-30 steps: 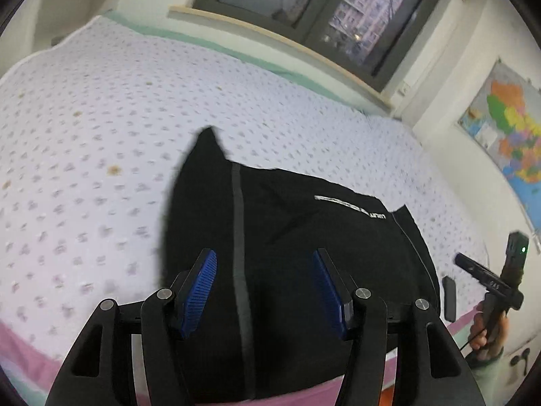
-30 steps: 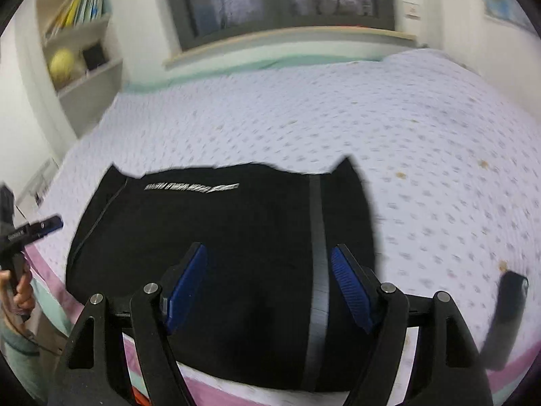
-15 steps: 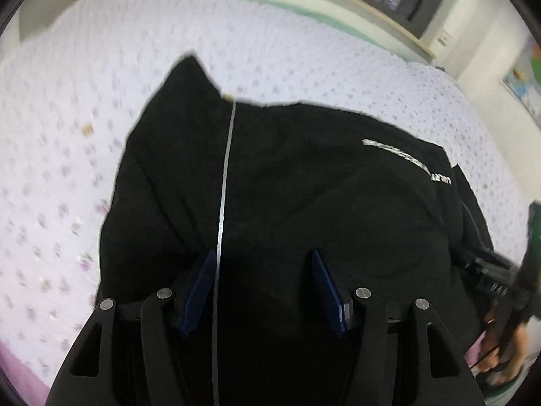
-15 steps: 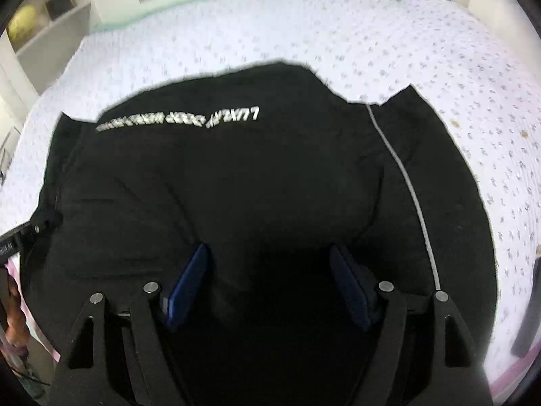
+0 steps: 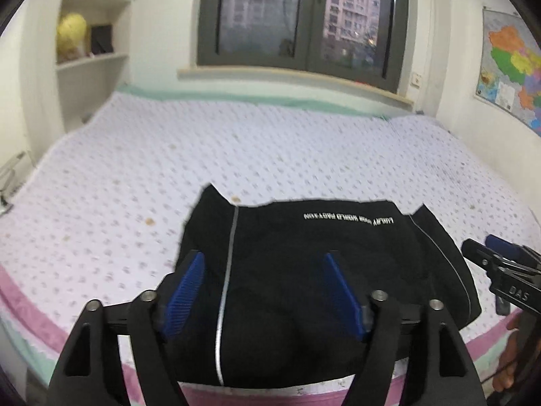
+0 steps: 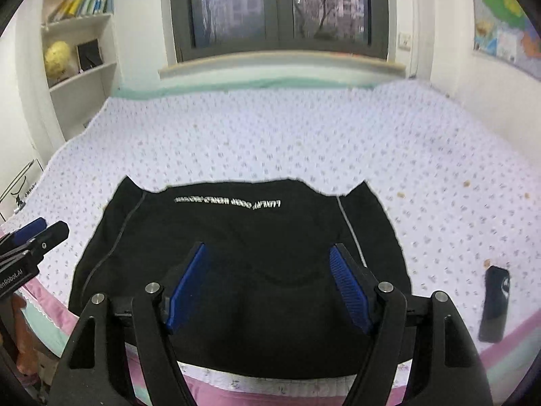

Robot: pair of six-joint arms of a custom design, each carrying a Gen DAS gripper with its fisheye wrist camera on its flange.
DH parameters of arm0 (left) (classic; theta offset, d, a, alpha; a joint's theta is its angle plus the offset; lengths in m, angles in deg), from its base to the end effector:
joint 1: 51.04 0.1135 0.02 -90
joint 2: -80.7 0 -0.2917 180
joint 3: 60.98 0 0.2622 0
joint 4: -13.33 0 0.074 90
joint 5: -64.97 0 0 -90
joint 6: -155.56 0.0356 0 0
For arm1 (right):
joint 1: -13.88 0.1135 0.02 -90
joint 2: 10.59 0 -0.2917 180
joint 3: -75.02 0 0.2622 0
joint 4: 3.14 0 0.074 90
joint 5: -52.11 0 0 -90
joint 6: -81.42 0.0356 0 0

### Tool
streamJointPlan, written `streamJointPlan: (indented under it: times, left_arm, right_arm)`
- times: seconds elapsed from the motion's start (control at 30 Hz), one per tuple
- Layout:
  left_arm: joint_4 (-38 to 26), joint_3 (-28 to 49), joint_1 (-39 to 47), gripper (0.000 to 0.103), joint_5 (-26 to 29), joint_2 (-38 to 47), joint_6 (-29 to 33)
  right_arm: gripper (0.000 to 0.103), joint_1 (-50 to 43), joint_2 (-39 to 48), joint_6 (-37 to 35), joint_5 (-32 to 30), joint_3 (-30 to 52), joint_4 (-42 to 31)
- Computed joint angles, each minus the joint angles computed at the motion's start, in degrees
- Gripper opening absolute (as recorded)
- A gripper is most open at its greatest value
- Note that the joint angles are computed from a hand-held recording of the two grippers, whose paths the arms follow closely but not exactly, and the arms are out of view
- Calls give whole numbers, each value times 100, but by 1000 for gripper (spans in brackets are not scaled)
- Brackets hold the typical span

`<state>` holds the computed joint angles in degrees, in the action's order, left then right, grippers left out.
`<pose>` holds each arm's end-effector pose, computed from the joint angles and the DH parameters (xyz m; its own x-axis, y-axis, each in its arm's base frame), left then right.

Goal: Fold large clothes

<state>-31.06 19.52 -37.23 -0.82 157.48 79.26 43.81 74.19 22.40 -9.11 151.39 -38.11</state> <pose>0.2906 0.0564 0.3451 -0.5949 0.0762 -0.8002 0.2318 0.9695 -0.0800 0.2939 0.1494 0.2934 -0.5793 0.1871 -0.7933 0.1915 0.9773 0.0906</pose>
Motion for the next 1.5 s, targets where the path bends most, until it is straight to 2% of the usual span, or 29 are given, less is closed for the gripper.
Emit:
streamJointPlan:
  times: [0.23, 0.43, 0.7, 1.5]
  left_arm:
    - [-18, -83, 207, 77, 155, -427, -123]
    - [-86, -110, 255, 77, 284, -620, -134]
    - [-53, -221, 59, 77, 112, -684, -137]
    - [-99, -176, -152, 77, -135, -452, -164]
  right_arm:
    - [80, 483, -243, 117, 608, 208, -502]
    - [81, 665, -344, 273, 729, 265, -728]
    - [87, 634, -343, 272, 695, 195, -671]
    - [87, 436, -356, 284, 407, 38, -616]
